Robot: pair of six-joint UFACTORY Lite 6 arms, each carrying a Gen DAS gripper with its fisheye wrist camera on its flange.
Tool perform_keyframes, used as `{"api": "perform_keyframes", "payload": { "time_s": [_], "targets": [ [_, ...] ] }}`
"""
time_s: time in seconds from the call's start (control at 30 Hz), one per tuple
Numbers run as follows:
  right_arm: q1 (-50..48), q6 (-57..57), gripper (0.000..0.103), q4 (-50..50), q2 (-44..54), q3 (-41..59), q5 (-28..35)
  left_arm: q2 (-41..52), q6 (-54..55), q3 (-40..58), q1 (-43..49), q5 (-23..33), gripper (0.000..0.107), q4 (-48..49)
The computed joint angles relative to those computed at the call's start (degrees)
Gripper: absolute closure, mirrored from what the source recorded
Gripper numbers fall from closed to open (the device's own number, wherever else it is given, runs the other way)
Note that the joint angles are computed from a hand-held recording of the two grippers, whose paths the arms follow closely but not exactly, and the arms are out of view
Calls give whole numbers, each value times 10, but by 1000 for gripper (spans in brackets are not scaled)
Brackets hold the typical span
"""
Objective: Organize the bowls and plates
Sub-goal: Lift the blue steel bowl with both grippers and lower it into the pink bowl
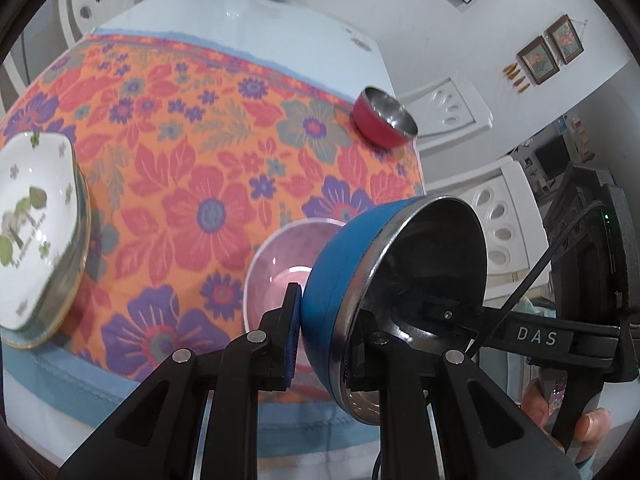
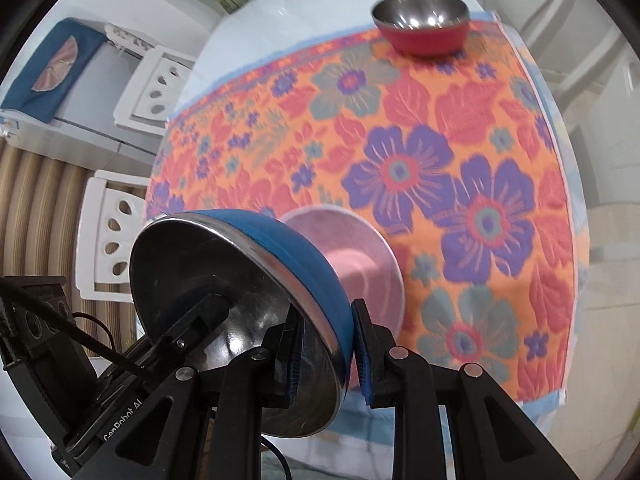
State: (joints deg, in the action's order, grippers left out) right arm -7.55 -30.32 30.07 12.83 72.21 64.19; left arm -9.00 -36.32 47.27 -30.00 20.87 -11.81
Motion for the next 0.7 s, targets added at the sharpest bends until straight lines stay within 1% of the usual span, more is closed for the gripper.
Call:
{"api": "perform_keyframes", "payload": {
  "time_s": [0.03,0.17,0.23,0.33,0.5,0.7],
  "targets": [
    [-1,2,80,-4,-4,-8,-3,1,-5,0,-4,0,93,4],
    [-4,1,80,-14,-10,-31,-14,13,-66,5,-28,7,93,68],
    [-2,3,80,-20,-14,-40,-23,20,-77,6,-34,9,93,79],
    [3,6,80,-28,-28,-58,-41,30,-79,4,-42,7,93,79],
    [-2,7,80,-28,-28,-68,-54,46,-70,6,-46,-1,93,69],
    [-5,11,80,-30,-30,-77,-64,64,-76,24,-49,10,90,89]
  ]
}}
